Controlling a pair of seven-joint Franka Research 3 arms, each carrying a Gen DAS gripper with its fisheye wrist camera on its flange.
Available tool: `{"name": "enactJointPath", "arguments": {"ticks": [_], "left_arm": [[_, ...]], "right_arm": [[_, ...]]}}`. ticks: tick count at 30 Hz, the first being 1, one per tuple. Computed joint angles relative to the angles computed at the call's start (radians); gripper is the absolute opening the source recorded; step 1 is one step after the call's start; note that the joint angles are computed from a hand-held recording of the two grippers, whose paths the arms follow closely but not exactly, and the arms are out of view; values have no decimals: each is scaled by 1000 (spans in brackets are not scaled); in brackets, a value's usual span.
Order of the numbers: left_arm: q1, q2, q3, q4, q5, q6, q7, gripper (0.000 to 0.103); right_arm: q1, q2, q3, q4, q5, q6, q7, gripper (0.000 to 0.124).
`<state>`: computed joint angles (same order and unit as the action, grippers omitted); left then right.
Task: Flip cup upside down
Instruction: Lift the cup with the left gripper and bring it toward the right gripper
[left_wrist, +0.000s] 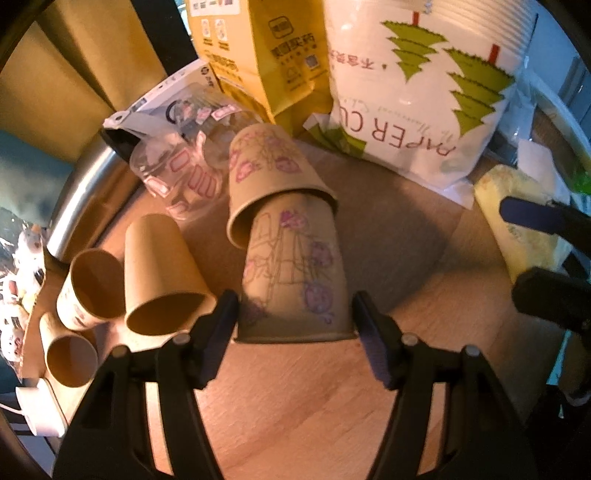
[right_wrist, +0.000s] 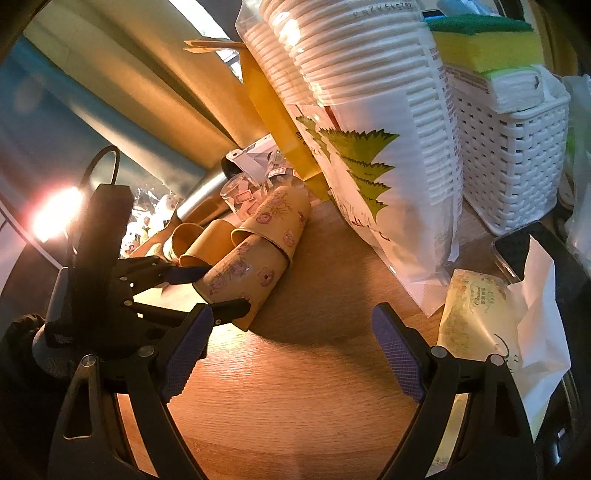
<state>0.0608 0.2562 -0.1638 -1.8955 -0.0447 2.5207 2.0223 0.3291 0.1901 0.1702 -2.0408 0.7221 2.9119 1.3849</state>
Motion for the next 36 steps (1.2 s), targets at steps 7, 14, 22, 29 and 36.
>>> {"name": "enactJointPath", "arguments": {"ticks": [7,14,22,29,36], "left_arm": [[23,-115,-6,-131,-110,84,69,63],[3,-244,31,-283,-271,90,164,62],[-60,-396,106,-454,-412,132,220,61],[-143,-550,172,-635,-475,240,230,61],[-316,-711,311,-844,-570,451,285,62]], "right_arm": [[12,-8,-8,-7,-36,7,34,90],[34,-23,-7,-23,-86,13,76,90],[60,-58,7,-62,-97,4,83,90],[82,-112,28,-111,16,0,-19,90],[135,-175,36,-147,175,-19,-160,90]]}}
